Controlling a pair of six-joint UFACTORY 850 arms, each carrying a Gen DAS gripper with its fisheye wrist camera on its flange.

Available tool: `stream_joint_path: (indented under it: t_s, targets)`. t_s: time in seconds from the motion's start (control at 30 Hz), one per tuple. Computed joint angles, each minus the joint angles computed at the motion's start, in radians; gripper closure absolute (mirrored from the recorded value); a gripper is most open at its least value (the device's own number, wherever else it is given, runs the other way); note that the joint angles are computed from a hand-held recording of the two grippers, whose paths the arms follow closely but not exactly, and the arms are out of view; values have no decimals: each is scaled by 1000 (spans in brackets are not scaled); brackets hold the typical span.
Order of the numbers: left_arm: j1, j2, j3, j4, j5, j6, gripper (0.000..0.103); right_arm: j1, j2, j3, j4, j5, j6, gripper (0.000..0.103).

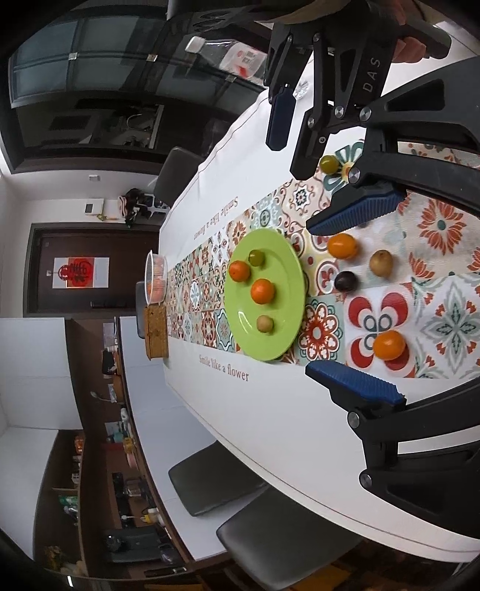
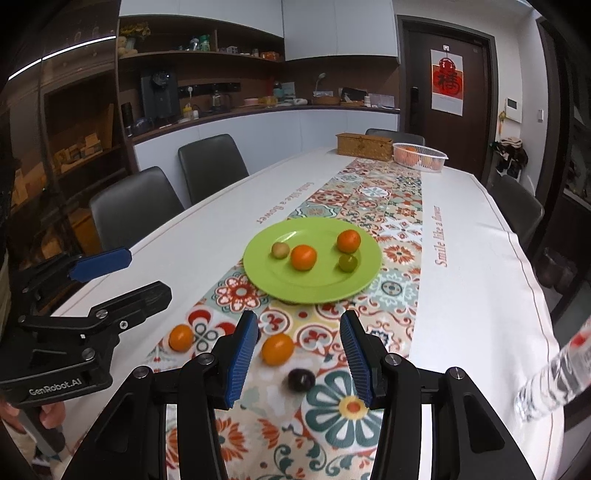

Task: Organize fruits
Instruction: 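Move both tools back toward the remaining fruits, then grasp another brown kiwi with the left tool while the right tool grasps a dark plum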

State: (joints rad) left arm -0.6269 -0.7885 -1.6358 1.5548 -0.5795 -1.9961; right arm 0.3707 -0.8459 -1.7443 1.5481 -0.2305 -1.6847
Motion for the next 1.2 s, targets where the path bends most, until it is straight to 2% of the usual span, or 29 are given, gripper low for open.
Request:
stream_joint_path:
  t_s: [0.2,0.43,0.57,0.8,0.97,1.2]
  targets:
    - [-19,-6,22,44,-14,-41,34,-3,30,85,207,1,-214,55]
    - [-29,-18,40,73,5,-80,34,-4,38,130,235,3,-269,55]
    - [-29,-31,45,77,30,-84,34,-7,24,124,125,3,-178,55]
    - [-18,-73,11,-8,81,-1,34,-2,0,112,-6,10,-80,55]
    - [-3,-107,-28,-88,120,81,35,-3,-42,62,-240,-9,153,55]
    - [17,-146,-81,-186,166,189,40,-6,-95,-14,-441,-36,370,56]
